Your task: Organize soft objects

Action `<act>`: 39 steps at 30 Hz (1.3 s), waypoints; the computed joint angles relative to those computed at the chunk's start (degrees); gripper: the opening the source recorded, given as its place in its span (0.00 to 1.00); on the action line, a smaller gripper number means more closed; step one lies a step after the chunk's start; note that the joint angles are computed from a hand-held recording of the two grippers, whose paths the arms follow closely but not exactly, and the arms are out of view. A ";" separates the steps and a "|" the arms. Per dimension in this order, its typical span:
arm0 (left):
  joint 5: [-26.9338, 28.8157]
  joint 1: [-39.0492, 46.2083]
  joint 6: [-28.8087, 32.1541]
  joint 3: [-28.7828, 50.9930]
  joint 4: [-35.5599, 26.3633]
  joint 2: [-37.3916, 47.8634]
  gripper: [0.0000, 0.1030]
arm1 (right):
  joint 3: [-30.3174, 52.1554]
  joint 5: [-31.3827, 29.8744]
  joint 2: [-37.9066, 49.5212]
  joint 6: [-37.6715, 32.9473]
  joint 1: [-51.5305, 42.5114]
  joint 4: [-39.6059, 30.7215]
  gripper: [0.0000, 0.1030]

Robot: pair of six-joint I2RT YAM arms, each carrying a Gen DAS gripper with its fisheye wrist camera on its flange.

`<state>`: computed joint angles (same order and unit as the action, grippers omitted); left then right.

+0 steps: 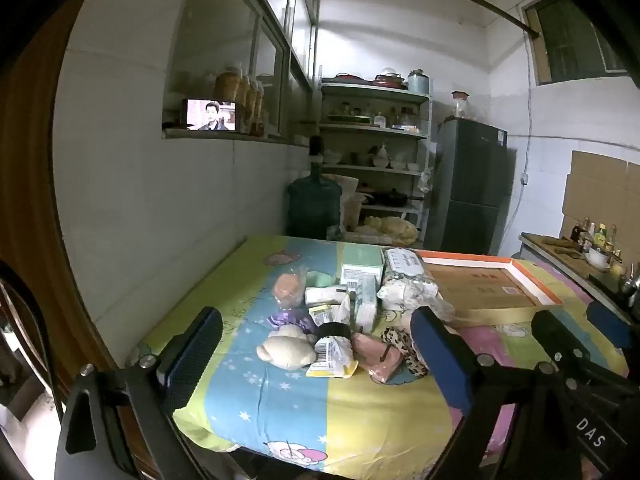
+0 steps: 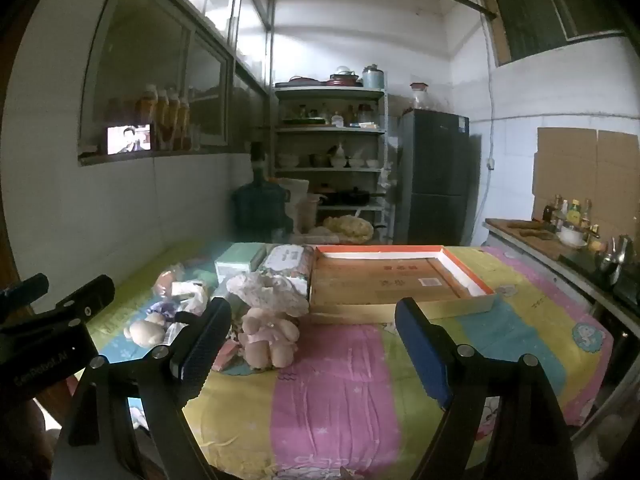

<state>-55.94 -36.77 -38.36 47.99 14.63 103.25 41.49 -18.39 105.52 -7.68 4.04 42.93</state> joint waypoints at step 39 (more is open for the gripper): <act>1.07 -0.91 0.98 1.76 -0.55 2.29 0.92 | 0.19 0.10 -0.14 -0.31 0.15 -0.72 0.83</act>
<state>-54.87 -37.68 -37.38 49.75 14.08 105.54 41.68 -18.29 105.38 -7.99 4.19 42.21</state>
